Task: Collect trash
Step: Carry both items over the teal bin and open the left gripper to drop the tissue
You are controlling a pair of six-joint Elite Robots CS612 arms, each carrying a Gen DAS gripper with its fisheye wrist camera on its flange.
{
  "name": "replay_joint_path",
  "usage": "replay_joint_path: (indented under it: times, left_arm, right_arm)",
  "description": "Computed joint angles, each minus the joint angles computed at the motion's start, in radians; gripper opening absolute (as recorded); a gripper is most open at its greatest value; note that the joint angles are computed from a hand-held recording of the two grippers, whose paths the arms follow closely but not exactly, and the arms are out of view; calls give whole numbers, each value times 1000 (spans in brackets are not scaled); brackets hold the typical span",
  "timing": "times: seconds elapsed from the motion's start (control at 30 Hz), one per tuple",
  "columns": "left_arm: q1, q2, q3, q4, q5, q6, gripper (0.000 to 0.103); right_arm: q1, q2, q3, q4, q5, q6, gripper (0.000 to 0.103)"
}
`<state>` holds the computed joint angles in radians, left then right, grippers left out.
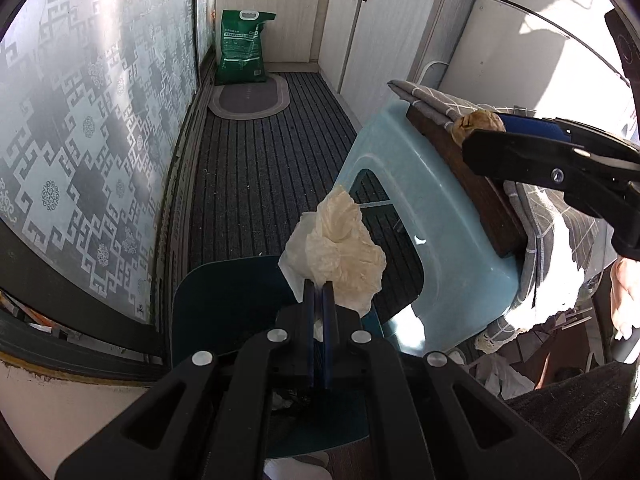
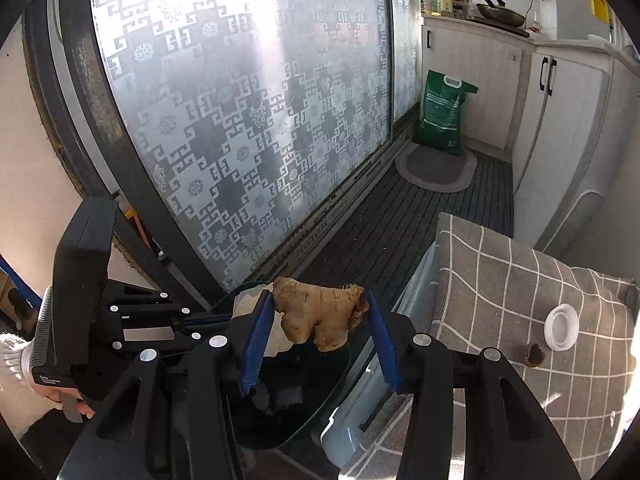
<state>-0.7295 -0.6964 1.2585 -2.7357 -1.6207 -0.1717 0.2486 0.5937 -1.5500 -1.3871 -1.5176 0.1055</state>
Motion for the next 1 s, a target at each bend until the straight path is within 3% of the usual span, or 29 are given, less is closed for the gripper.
replay_joint_path:
  times: [0.8, 1.0]
  left_arm:
    - [28, 41, 25, 194, -16, 37, 5]
    - [32, 52, 15, 240, -18, 30, 11]
  right_arm:
    - [39, -32, 141, 102, 52, -5, 48]
    - [47, -35, 169, 143, 64, -14, 48]
